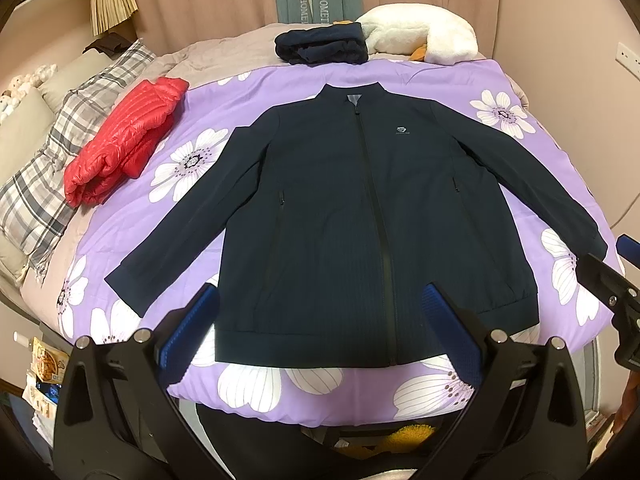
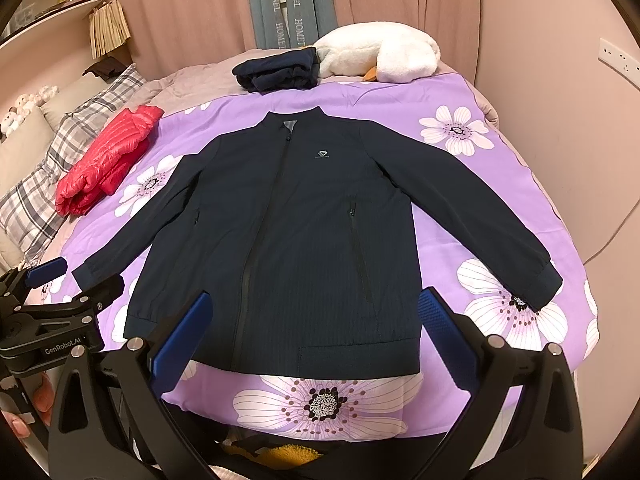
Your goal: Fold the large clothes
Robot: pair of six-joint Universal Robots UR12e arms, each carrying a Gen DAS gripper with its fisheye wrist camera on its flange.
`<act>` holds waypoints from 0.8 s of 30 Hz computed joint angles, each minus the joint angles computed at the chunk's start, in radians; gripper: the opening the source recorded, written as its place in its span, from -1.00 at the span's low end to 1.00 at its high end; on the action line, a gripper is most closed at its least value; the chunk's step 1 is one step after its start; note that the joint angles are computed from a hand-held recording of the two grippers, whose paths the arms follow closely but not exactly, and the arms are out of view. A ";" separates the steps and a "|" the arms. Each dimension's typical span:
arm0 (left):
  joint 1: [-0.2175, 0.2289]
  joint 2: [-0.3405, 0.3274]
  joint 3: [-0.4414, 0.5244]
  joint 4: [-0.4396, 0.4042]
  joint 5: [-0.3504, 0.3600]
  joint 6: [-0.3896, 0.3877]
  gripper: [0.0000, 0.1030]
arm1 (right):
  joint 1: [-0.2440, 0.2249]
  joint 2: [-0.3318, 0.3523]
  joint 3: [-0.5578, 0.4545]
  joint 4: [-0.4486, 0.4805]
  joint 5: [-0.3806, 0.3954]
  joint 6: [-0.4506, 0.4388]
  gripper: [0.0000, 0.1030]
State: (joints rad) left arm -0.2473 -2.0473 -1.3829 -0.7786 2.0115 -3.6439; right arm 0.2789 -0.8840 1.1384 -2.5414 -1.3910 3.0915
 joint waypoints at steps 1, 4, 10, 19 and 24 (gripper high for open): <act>0.000 -0.002 0.002 -0.001 -0.001 -0.001 0.96 | 0.000 0.000 0.001 -0.001 -0.001 0.001 0.97; 0.000 -0.003 0.003 -0.002 -0.001 -0.001 0.96 | 0.001 0.003 -0.001 0.001 -0.002 0.000 0.97; 0.004 -0.010 0.009 0.003 -0.011 -0.003 0.96 | 0.003 0.011 -0.011 0.005 -0.001 0.008 0.97; 0.093 0.010 -0.116 0.259 -0.265 -0.129 0.96 | -0.054 0.068 0.047 -0.429 0.301 0.207 0.97; 0.148 0.005 -0.223 0.423 -0.234 -0.300 0.96 | -0.071 0.137 0.026 -0.622 0.448 0.294 0.97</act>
